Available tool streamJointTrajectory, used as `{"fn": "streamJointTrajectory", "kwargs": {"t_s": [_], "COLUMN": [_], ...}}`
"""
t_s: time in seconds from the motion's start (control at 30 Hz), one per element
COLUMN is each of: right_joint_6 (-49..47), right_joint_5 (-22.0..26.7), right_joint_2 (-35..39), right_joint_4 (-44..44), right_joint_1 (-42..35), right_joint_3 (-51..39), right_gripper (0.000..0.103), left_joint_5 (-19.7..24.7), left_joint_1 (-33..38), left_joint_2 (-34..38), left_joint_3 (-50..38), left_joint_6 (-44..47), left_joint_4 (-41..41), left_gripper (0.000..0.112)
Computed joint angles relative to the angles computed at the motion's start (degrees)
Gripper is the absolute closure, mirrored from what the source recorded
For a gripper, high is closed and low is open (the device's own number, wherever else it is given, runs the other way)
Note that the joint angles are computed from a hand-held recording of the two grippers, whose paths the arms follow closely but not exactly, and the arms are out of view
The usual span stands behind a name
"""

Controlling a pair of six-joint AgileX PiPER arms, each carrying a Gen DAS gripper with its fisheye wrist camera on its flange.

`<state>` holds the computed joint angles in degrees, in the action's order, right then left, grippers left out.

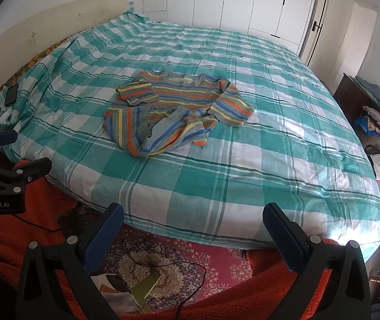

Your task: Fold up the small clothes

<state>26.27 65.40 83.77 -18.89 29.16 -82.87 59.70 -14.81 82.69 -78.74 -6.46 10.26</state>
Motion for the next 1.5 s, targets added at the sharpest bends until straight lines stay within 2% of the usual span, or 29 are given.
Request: {"fn": "streamJointTrajectory", "kwargs": {"t_s": [0.67,0.93,1.13,1.37,1.5], "right_joint_6": [0.7,3.79,7.55,5.78,3.09], "right_joint_5": [0.11,-0.53,-0.86,0.16,1.37], "right_joint_2": [0.25,-2.43,-7.55,-4.13,-0.84], "right_joint_4": [-0.61,-4.09,-9.72,-7.34,-9.49], "right_joint_1": [0.46,1.91,4.88,3.48,4.19], "right_joint_3": [-0.5,-0.54,1.51,-2.93,-8.54], "right_gripper": [0.0,0.0,0.0,0.0,0.0], "left_joint_5": [-0.25,-2.38,-1.58,0.52,-2.26], "left_joint_1": [-0.96,2.34,0.36,5.75,10.06], "left_joint_2": [0.42,-3.54,-5.16,-2.65,-1.78], "left_joint_3": [-0.24,0.74,-0.44,-4.16,-3.2], "left_joint_6": [-0.96,-0.78,-3.2,3.49,2.76], "left_joint_4": [1.05,-0.78,3.33,-4.12,-4.48], "left_gripper": [0.01,0.01,0.01,0.01,0.01]}}
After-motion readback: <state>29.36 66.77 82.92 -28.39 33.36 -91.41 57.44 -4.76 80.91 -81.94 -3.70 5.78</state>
